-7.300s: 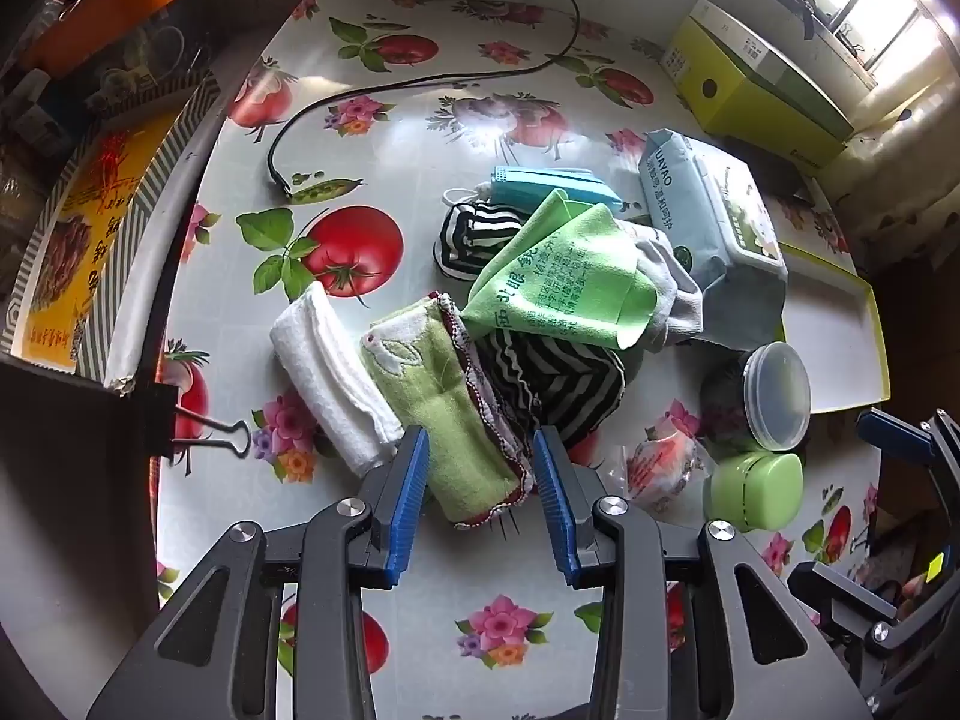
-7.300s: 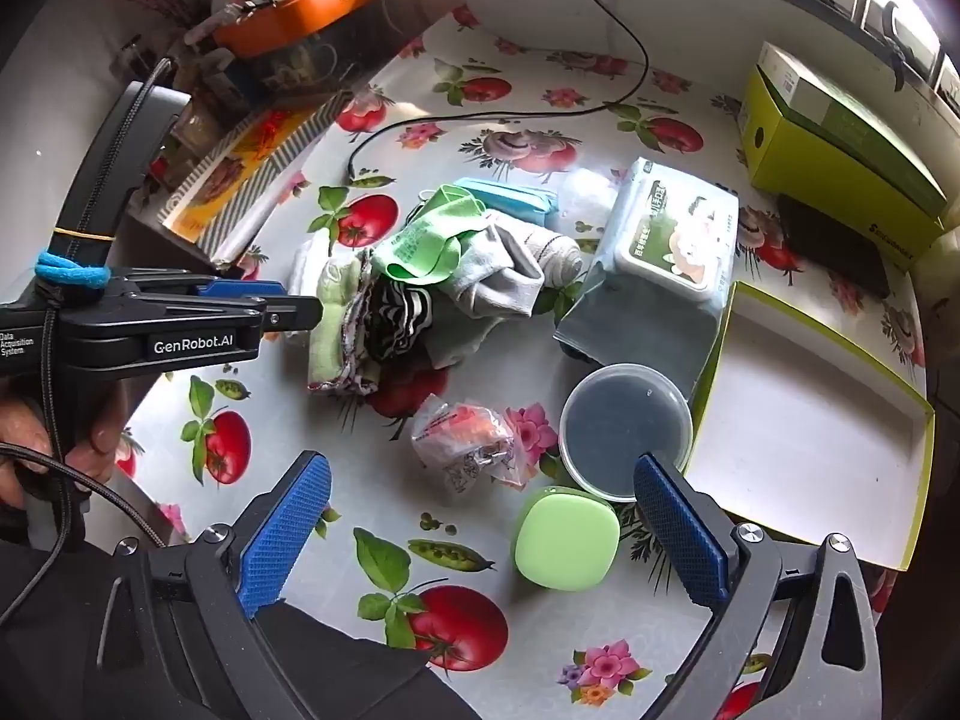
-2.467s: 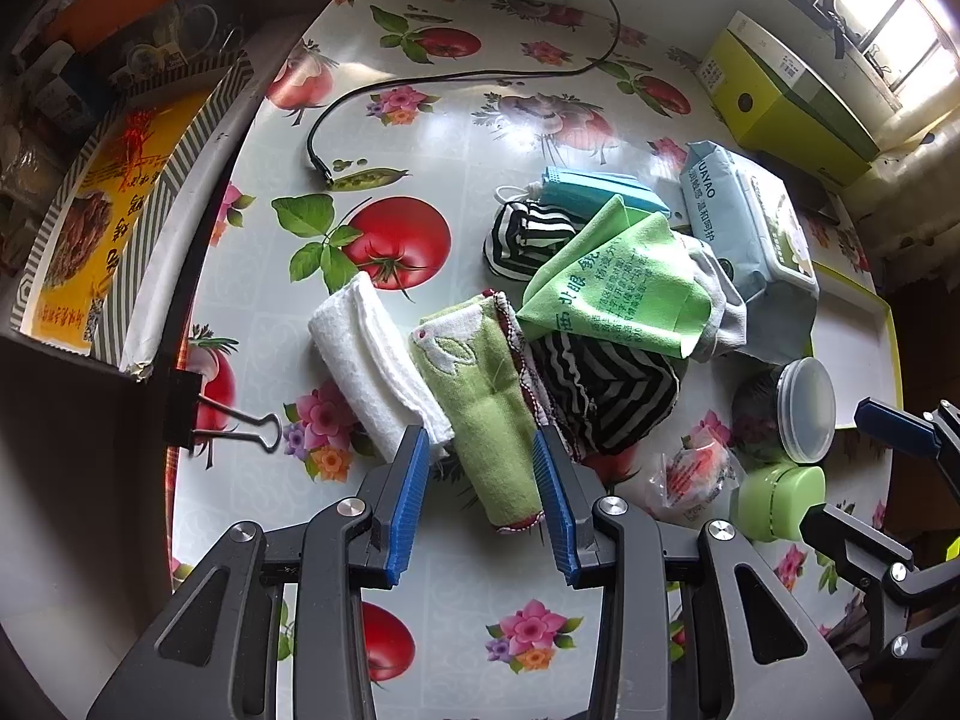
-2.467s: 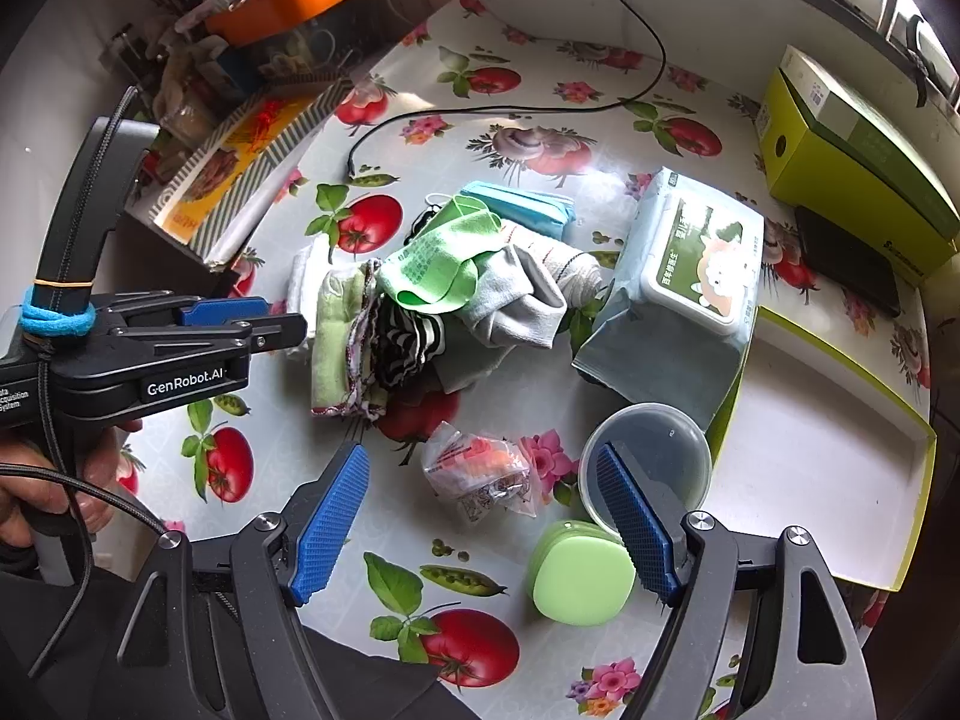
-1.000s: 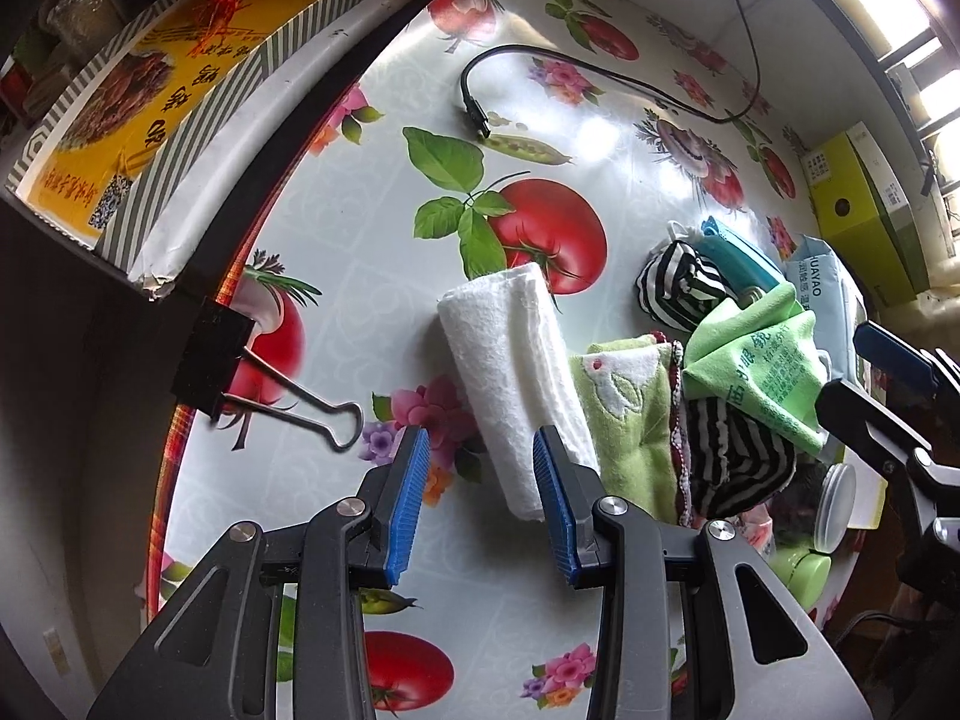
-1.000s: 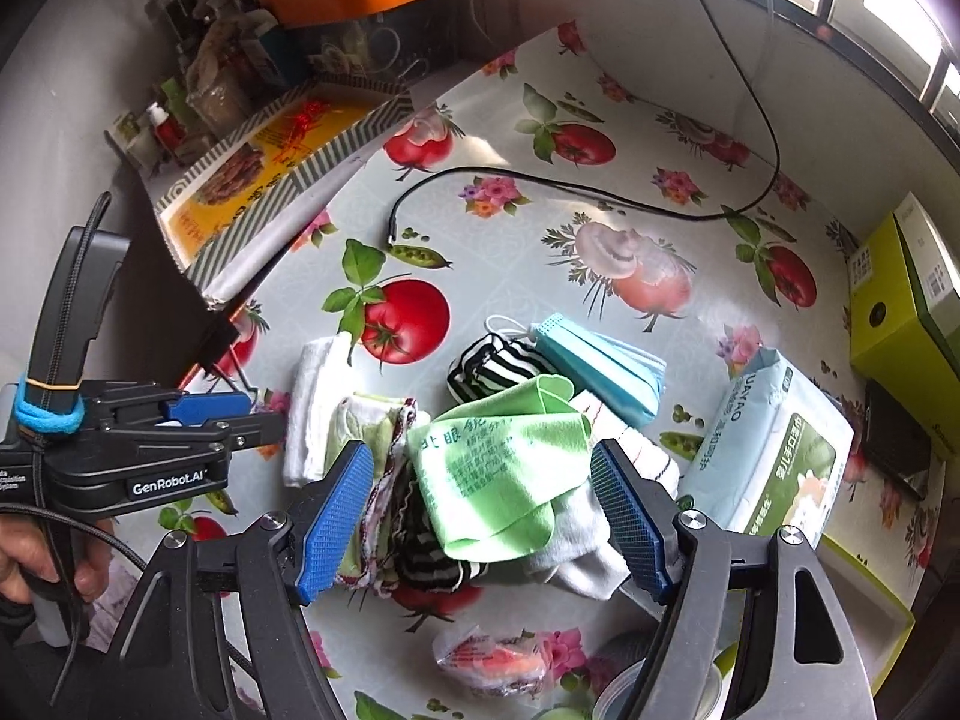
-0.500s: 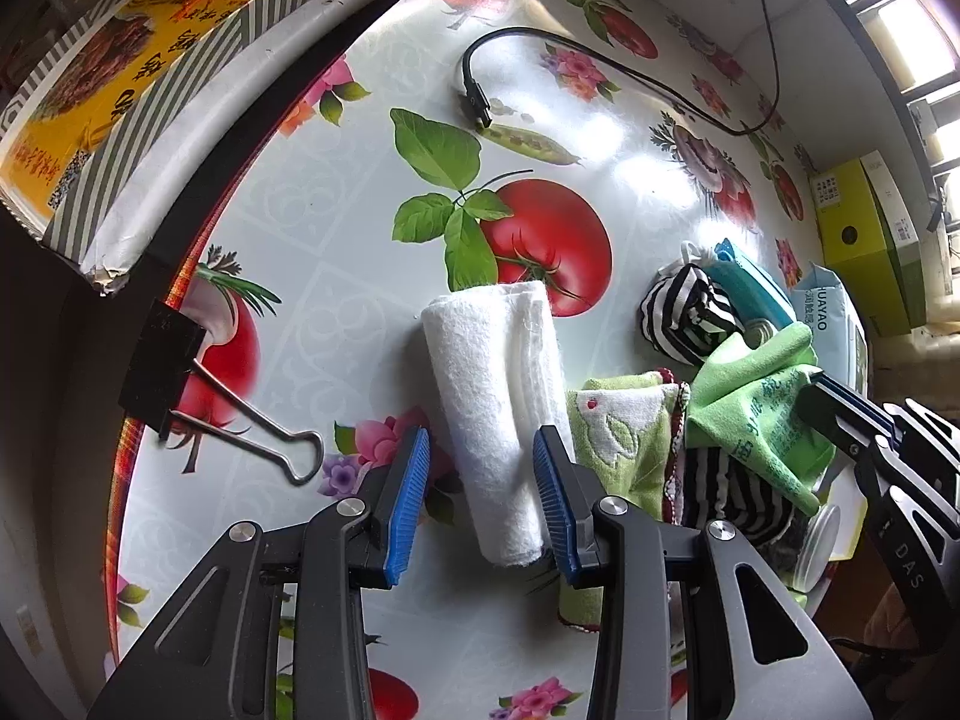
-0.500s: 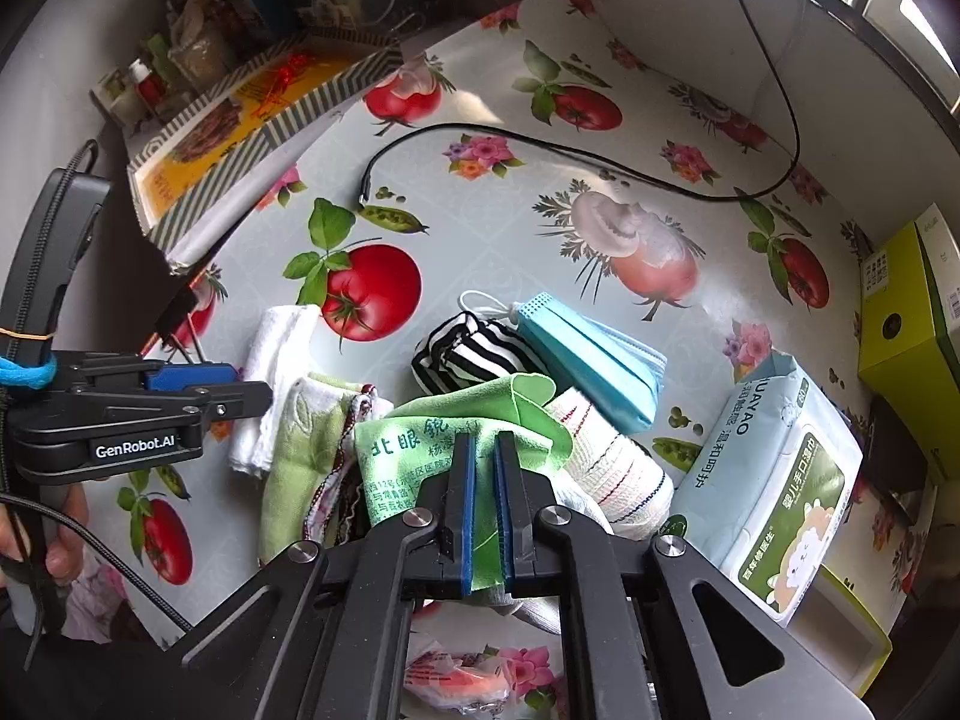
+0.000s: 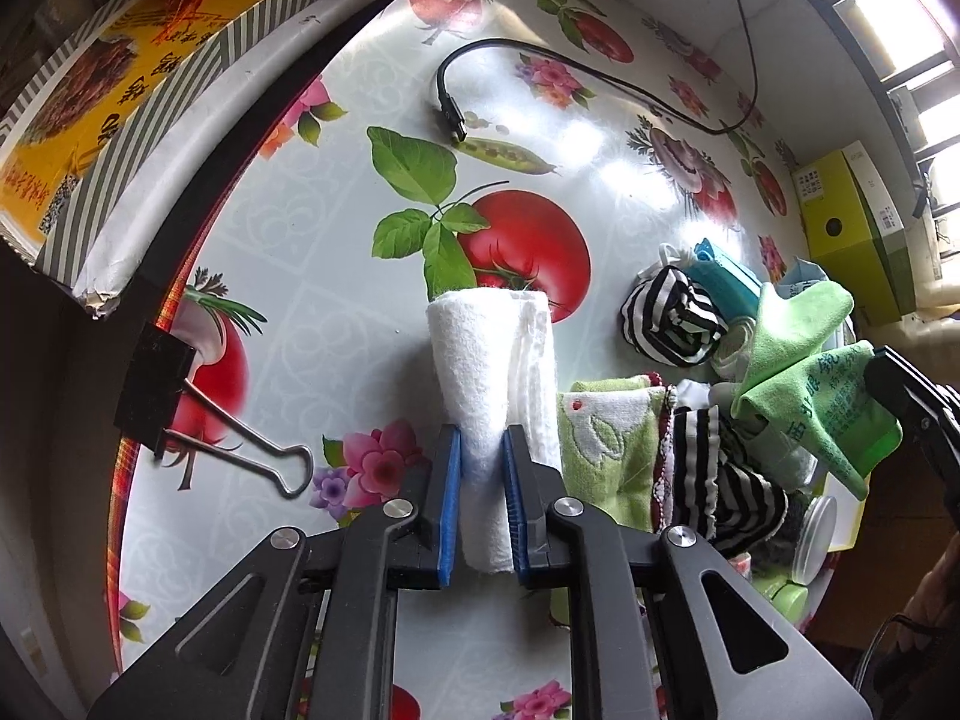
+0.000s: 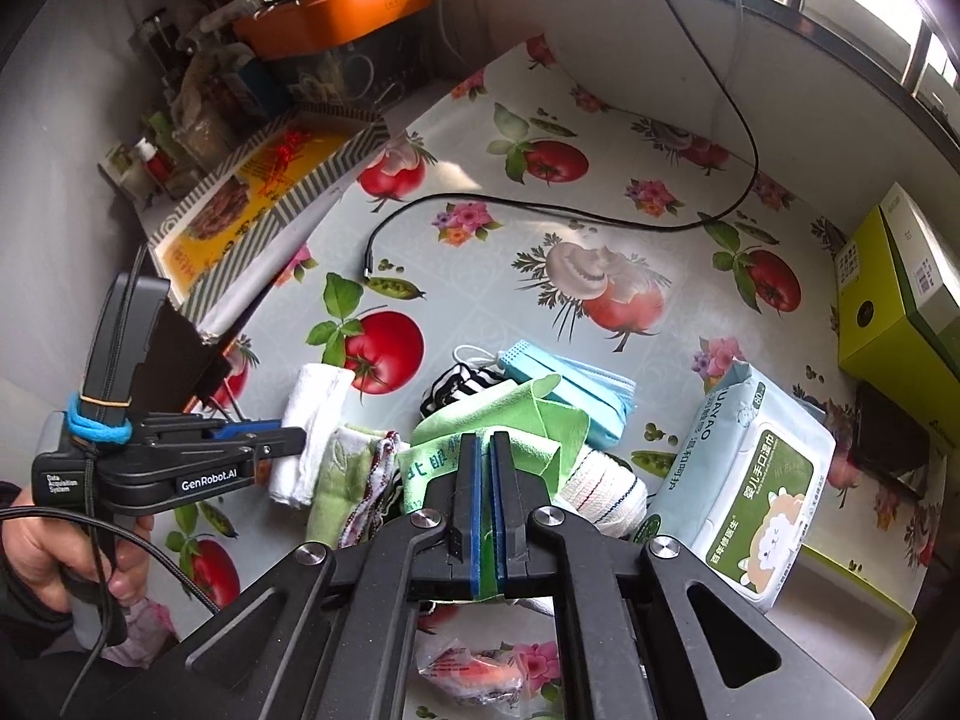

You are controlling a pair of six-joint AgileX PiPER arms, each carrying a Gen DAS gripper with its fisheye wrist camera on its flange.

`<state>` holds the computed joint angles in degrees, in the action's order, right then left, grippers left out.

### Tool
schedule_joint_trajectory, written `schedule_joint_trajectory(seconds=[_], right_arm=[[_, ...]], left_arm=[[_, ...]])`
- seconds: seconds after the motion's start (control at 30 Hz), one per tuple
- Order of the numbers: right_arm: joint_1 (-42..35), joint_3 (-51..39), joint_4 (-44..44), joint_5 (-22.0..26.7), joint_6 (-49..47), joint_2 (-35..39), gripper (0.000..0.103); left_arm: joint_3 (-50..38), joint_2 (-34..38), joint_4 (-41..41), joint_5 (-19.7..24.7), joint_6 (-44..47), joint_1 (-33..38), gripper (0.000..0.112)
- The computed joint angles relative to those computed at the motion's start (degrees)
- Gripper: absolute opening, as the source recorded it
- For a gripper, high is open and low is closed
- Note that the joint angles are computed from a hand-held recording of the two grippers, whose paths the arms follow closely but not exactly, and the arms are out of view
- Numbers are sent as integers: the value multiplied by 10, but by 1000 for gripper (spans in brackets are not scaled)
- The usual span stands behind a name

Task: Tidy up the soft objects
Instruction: 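Carry the green cloth into the yellow-rimmed tray and open the right tool while the left carries the white towel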

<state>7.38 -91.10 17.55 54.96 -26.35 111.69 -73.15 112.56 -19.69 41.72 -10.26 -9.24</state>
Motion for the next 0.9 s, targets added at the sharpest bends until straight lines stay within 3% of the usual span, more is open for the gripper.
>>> schedule_joint_trajectory(seconds=[0.47,0.9], right_arm=[[-49,55,47,-1,-13,-83,3],[-149,134,87,-1,-46,-171,3]], left_arm=[[31,-84,10,-3,6,-6,12],[-76,-69,33,53,-9,-106,13]])
